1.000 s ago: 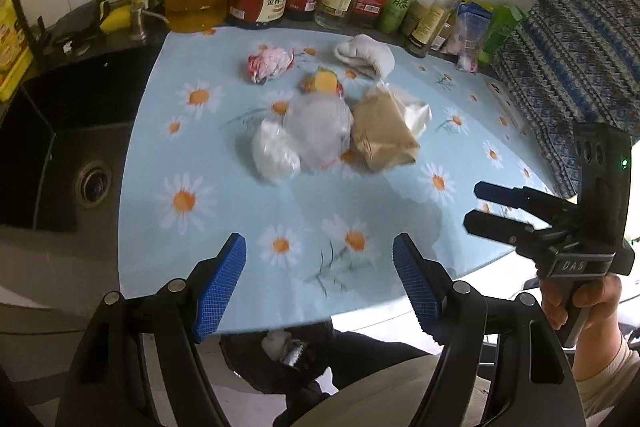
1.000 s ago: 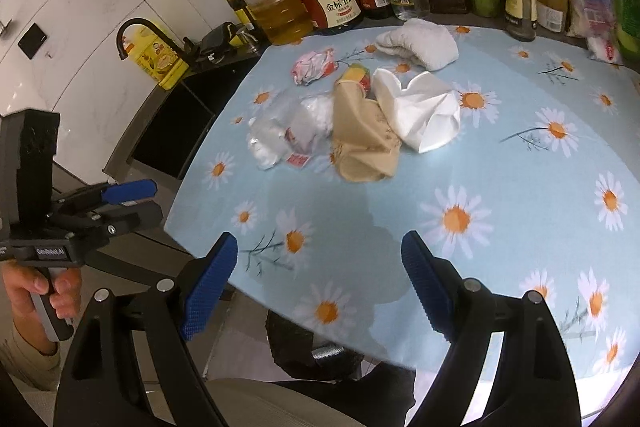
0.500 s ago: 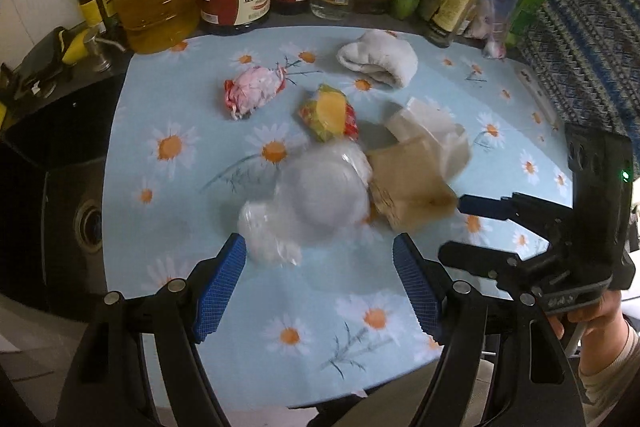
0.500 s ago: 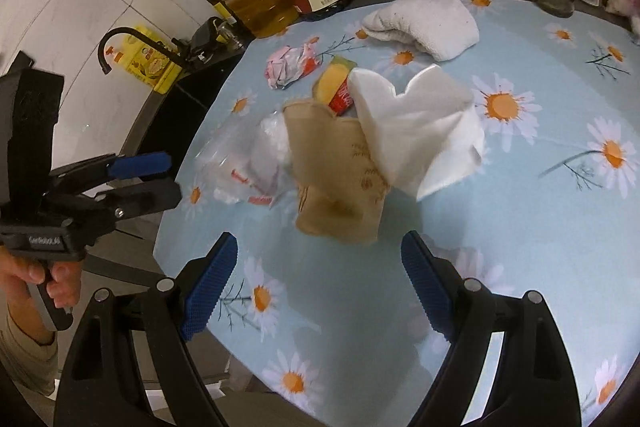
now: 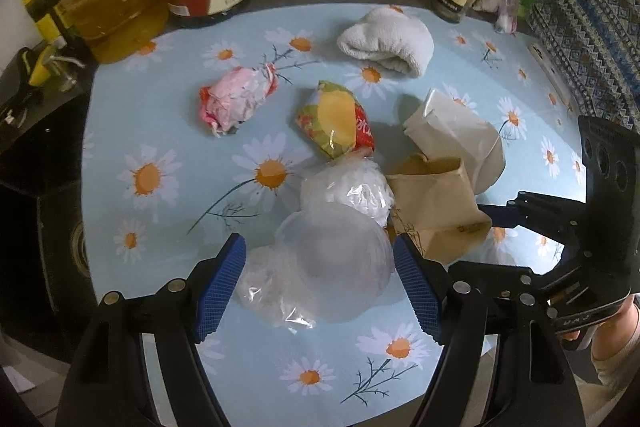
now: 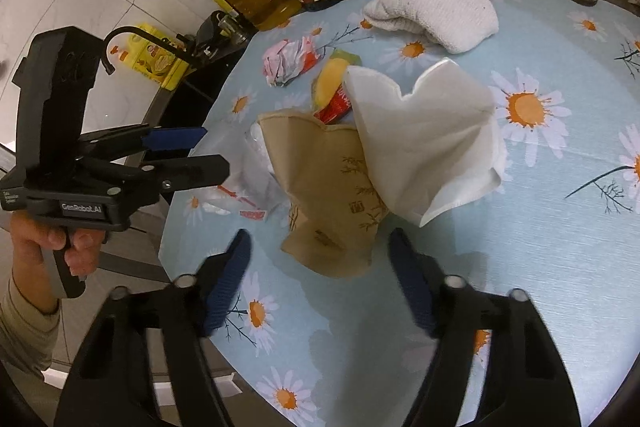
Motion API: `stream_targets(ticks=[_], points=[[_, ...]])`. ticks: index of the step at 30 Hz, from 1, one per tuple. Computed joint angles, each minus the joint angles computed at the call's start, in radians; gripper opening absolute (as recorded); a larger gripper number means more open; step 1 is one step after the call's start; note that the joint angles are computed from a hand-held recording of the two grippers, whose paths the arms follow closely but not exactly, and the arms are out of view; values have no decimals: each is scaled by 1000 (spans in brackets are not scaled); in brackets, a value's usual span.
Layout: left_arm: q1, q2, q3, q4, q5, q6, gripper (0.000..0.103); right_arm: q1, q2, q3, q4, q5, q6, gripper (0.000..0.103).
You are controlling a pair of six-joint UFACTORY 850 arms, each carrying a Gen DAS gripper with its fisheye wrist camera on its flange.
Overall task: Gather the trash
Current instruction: 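Grasp the clear plastic cup with the left gripper while the right gripper grasps the brown paper bag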
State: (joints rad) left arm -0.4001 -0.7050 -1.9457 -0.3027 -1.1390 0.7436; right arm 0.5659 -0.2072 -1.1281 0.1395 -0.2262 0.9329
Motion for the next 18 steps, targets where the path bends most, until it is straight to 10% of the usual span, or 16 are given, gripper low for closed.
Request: stream_targets(ticks=[5,18], points=[[-3,-10,-7,-7,-2,25,72,-8,1,17,147,23,-113,49],[1,14,18,-37,23,86,58,10,40,59,-34,86,100,49]])
